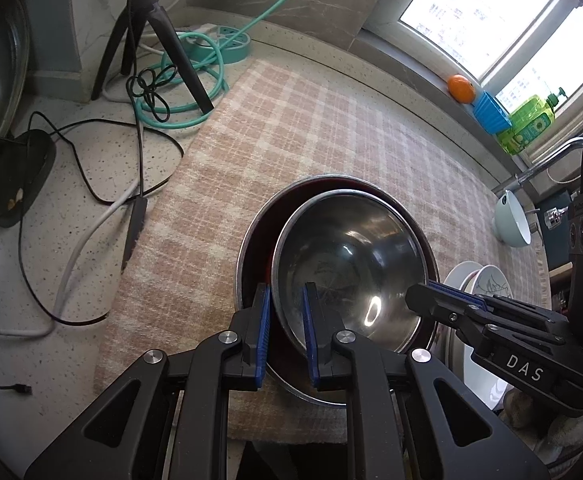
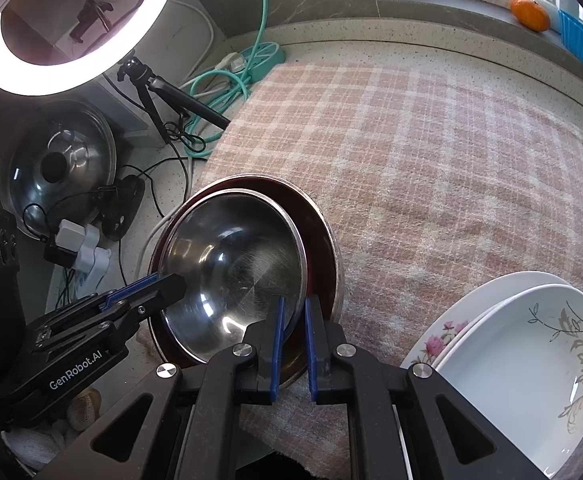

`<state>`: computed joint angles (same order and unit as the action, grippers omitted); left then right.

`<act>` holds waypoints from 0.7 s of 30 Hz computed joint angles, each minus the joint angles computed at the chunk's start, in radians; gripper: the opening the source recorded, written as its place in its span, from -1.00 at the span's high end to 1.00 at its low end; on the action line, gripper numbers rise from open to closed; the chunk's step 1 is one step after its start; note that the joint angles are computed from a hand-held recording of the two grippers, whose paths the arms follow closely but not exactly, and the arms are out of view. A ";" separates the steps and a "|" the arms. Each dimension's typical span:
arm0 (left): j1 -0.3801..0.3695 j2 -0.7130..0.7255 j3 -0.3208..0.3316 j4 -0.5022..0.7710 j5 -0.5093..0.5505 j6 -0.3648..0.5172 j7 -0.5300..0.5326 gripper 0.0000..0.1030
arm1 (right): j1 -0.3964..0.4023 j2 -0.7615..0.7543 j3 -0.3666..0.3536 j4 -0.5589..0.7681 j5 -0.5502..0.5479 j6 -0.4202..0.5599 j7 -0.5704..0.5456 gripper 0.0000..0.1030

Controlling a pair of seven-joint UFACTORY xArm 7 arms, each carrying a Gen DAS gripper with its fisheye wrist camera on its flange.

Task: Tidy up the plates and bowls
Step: 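Lower the red bowl into the steel bowl with the right tool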

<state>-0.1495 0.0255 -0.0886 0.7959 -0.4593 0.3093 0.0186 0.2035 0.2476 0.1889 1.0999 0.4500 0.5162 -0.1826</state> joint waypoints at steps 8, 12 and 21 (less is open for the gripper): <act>0.002 0.005 0.001 0.007 0.005 0.010 -0.001 0.74 | 0.004 0.000 -0.003 0.004 -0.022 0.005 0.015 0.78; 0.003 0.005 0.001 0.004 0.007 0.004 -0.004 0.73 | 0.002 0.000 -0.003 0.006 -0.023 0.008 0.010 0.75; 0.004 0.002 0.001 0.000 0.002 -0.005 -0.012 0.73 | 0.005 -0.007 -0.005 -0.001 -0.033 -0.003 0.016 0.73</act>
